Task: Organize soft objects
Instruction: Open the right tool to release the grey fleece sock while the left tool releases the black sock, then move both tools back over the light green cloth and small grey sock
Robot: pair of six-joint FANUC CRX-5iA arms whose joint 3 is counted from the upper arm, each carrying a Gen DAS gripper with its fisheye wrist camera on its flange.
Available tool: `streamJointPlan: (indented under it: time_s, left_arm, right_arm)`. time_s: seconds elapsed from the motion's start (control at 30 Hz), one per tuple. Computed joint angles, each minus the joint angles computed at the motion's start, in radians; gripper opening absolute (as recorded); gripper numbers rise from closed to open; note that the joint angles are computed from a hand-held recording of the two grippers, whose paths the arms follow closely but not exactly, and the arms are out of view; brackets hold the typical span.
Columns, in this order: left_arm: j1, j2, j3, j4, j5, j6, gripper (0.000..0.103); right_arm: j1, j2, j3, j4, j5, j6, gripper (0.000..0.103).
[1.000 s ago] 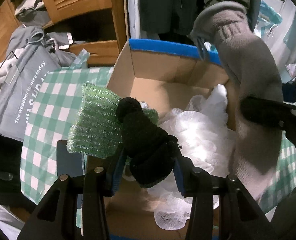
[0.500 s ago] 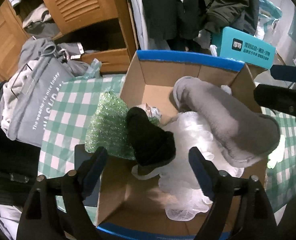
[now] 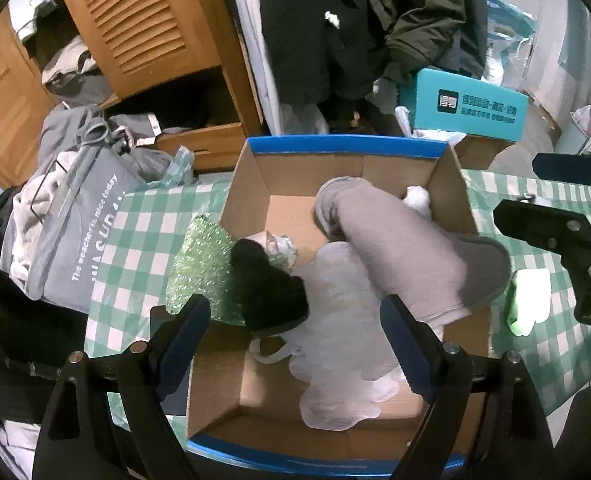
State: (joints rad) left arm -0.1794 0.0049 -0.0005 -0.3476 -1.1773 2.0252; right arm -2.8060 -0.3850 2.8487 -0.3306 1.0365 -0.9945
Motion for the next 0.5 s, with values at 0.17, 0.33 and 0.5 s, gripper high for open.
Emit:
streamJointPlan:
  time_s: [0.17, 0.33, 0.5]
  left_arm:
    - [-0.033, 0.01, 0.025, -0.024, -0.01, 0.005, 0.088]
    - [-0.06, 0.031, 0.058, -0.038, -0.022, 0.011, 0.088]
    - [-0.091, 0.053, 0.088, -0.052, -0.032, 0.013, 0.088]
  right_arm:
    - [-0.021, 0.028, 0.033, 0.006, -0.011, 0.004, 0.074]
    - [-0.044, 0.051, 0.062, 0.011, -0.022, 0.005, 0.075]
    - [-0.071, 0.071, 0.089, 0.019, -0.029, -0.002, 0.076]
